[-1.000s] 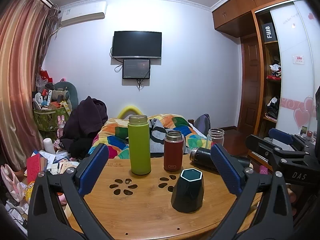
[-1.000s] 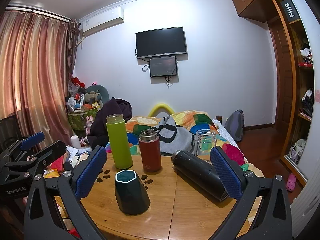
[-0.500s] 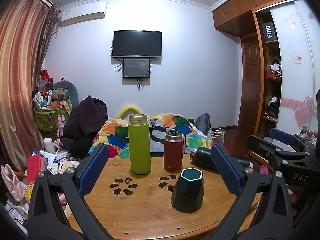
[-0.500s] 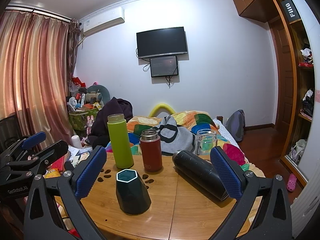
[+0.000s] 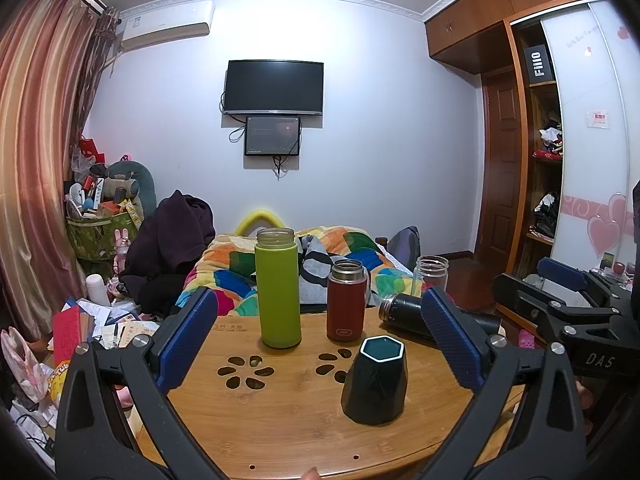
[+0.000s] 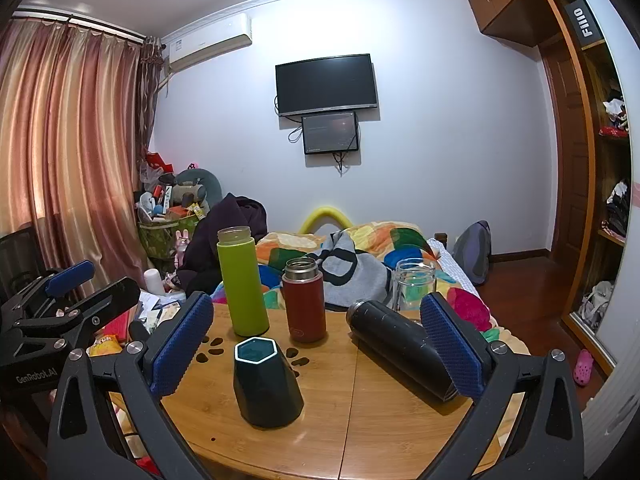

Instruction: Flip cup upside down

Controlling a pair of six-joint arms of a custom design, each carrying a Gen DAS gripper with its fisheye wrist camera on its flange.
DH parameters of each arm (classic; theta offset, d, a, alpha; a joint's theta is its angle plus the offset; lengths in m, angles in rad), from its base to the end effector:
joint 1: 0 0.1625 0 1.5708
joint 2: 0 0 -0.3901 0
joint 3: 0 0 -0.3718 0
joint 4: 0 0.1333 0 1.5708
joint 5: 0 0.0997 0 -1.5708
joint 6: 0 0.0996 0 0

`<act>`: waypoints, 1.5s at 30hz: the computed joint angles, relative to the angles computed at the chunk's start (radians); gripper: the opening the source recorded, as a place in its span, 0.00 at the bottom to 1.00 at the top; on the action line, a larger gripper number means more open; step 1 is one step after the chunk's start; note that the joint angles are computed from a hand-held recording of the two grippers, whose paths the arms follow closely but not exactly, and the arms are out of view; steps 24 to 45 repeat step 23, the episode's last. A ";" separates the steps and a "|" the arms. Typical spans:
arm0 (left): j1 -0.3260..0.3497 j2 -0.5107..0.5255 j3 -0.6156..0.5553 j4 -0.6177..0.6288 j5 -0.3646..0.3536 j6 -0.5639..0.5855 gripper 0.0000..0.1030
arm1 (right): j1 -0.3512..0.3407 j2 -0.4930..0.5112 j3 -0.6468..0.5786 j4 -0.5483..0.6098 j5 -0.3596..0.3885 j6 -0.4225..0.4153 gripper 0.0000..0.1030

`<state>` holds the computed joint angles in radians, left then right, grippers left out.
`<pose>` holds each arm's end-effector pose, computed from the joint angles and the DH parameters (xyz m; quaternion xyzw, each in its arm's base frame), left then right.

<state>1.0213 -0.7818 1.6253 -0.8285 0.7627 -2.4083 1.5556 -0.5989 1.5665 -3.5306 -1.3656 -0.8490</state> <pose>-0.1337 -0.6115 0.0589 0.1708 0.6899 -0.6168 0.3381 0.1434 -0.6715 0.1064 0.3988 -0.7802 0.4677 0.1165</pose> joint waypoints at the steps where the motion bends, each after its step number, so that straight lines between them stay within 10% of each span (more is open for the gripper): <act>1: 0.000 0.001 -0.005 0.004 0.000 0.001 1.00 | 0.001 0.000 0.000 0.000 -0.001 0.001 1.00; 45: -0.008 -0.002 -0.025 0.078 0.004 -0.032 1.00 | 0.000 0.004 0.000 -0.001 -0.001 -0.001 1.00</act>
